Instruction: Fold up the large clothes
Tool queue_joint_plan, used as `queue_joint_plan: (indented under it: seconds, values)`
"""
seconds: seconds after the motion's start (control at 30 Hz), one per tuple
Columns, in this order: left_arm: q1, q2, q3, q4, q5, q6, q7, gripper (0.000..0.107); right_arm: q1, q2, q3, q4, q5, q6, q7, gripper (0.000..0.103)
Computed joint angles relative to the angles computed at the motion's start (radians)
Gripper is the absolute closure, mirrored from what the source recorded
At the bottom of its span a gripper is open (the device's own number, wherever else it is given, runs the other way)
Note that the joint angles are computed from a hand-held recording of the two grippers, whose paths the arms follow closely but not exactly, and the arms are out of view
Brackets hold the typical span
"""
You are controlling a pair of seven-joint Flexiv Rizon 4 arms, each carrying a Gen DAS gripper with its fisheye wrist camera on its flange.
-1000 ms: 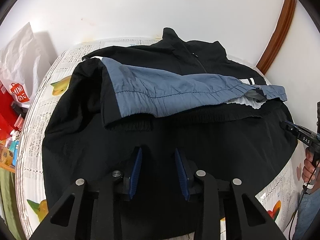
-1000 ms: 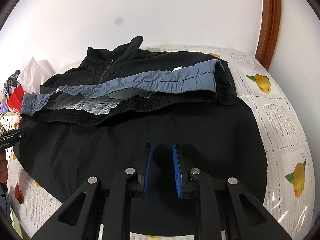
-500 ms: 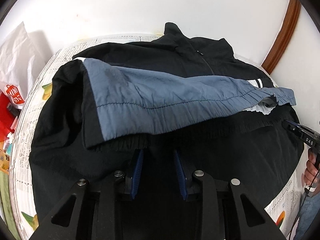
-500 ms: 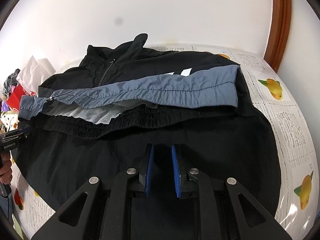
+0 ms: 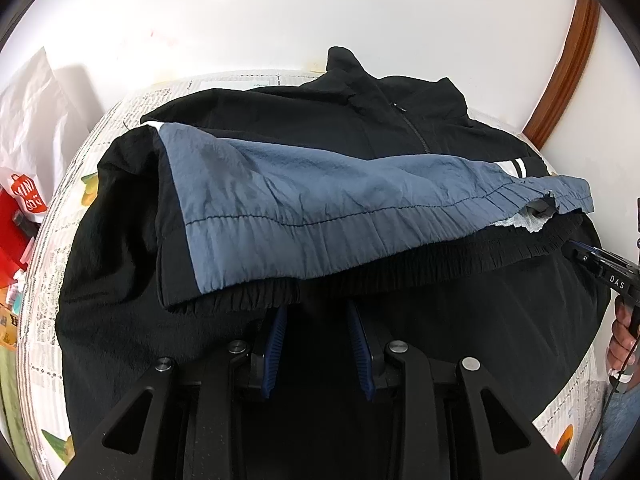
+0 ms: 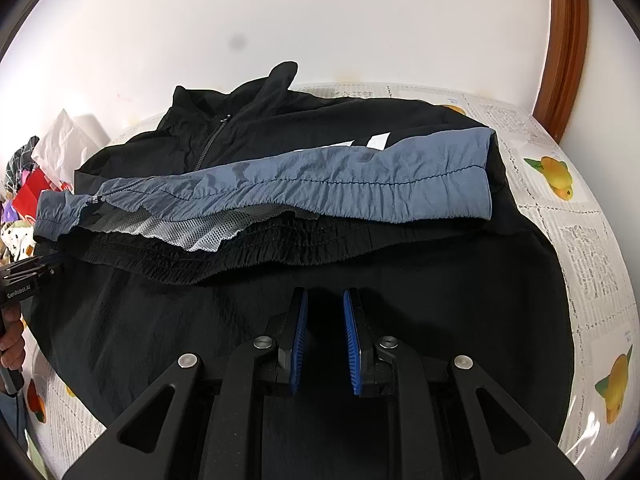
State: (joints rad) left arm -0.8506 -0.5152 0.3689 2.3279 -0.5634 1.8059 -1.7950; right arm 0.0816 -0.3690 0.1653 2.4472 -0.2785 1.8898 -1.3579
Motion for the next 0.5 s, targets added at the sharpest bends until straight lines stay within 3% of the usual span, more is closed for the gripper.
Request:
queue_joint_plan:
  seconds: [0.5]
  values:
    - [0.048, 0.002, -0.049, 0.002, -0.007, 0.033, 0.009, 0.077, -0.003, -0.01, 0.014, -0.025, -0.002, -0.014, 0.012, 0.085]
